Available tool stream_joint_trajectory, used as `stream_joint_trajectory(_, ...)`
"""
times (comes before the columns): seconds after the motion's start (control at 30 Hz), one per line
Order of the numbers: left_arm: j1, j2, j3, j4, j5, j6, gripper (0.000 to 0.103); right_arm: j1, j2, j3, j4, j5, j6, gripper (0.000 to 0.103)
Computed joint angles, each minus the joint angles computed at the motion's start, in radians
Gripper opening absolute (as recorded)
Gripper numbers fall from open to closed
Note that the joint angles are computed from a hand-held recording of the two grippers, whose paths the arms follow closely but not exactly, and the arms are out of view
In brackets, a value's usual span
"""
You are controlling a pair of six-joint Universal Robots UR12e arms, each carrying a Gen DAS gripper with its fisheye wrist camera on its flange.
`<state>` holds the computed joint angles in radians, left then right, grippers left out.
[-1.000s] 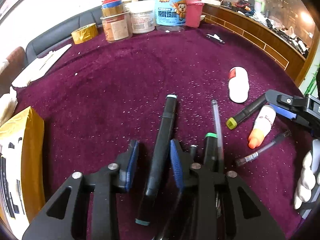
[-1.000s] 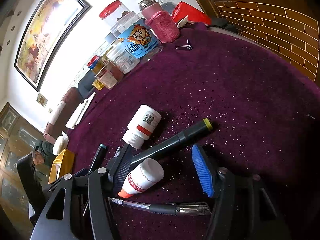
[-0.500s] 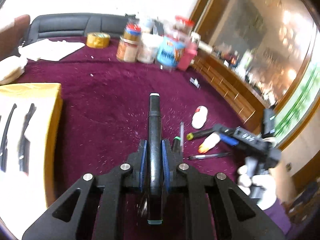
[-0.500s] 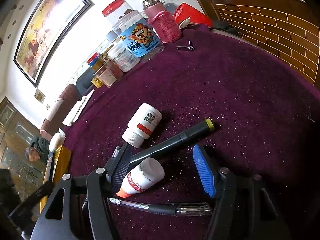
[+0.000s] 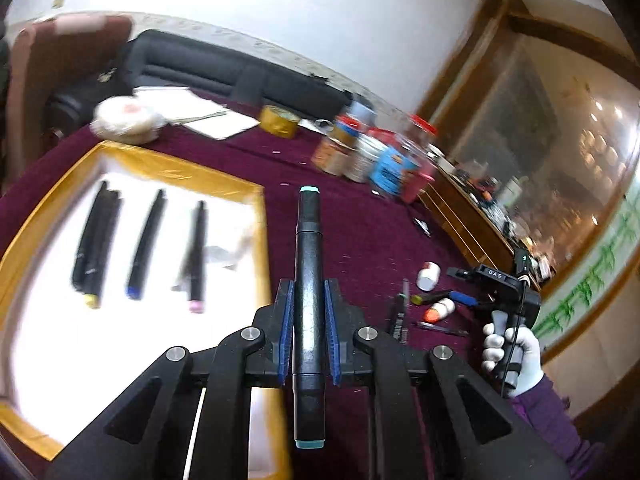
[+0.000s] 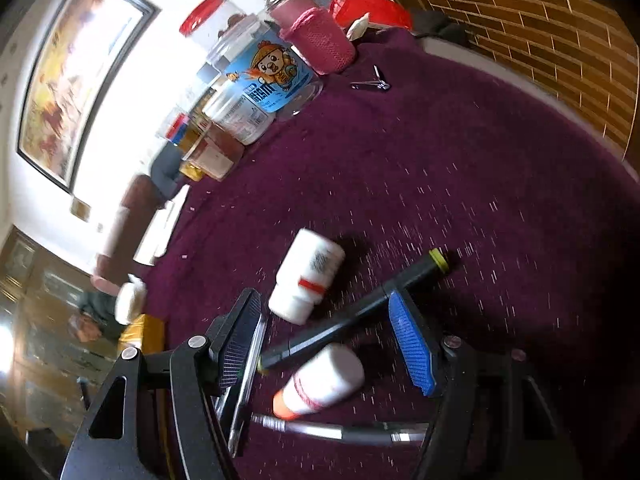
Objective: Organize rigid objects
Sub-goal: 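Carry the teal-capped marker to the tray with the left tool while the right tool grasps a white QR-labelled bottle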
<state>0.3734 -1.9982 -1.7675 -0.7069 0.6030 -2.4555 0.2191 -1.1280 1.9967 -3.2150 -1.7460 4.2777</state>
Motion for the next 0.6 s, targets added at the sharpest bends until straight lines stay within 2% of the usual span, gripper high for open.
stream_joint_trajectory(0.03, 0.005, -0.006, 0.004, 0.006, 0.004, -0.018, 0.012, -0.002, 0.001, -0.019, 0.040, -0.005, -0.009, 0.062)
stream_joint_trajectory(0.13, 0.020, -0.017, 0.006, 0.044, 0.021, -0.068, 0.012, -0.009, 0.012, -0.055, 0.083, 0.014, -0.027, 0.062)
stream_joint_trajectory(0.27, 0.034, -0.031, 0.015, 0.084, 0.046, -0.115, 0.012, -0.001, 0.028, -0.125, 0.230, -0.001, -0.069, 0.059)
stream_joint_trajectory(0.33, 0.037, -0.039, 0.021, 0.093, 0.058, -0.137, 0.012, 0.002, 0.037, -0.154, 0.303, -0.006, -0.079, 0.051)
stream_joint_trajectory(0.4, 0.038, -0.049, 0.031, 0.091, 0.071, -0.159, 0.012, 0.001, 0.045, -0.168, 0.346, 0.000, -0.087, 0.032)
stream_joint_trajectory(0.43, 0.039, -0.052, 0.034, 0.092, 0.077, -0.165, 0.012, 0.005, 0.047, -0.175, 0.368, -0.019, -0.095, 0.031)
stream_joint_trajectory(0.6, 0.044, -0.064, 0.042, 0.097, 0.092, -0.180, 0.012, 0.005, 0.039, -0.162, 0.361, -0.009, -0.098, 0.030)
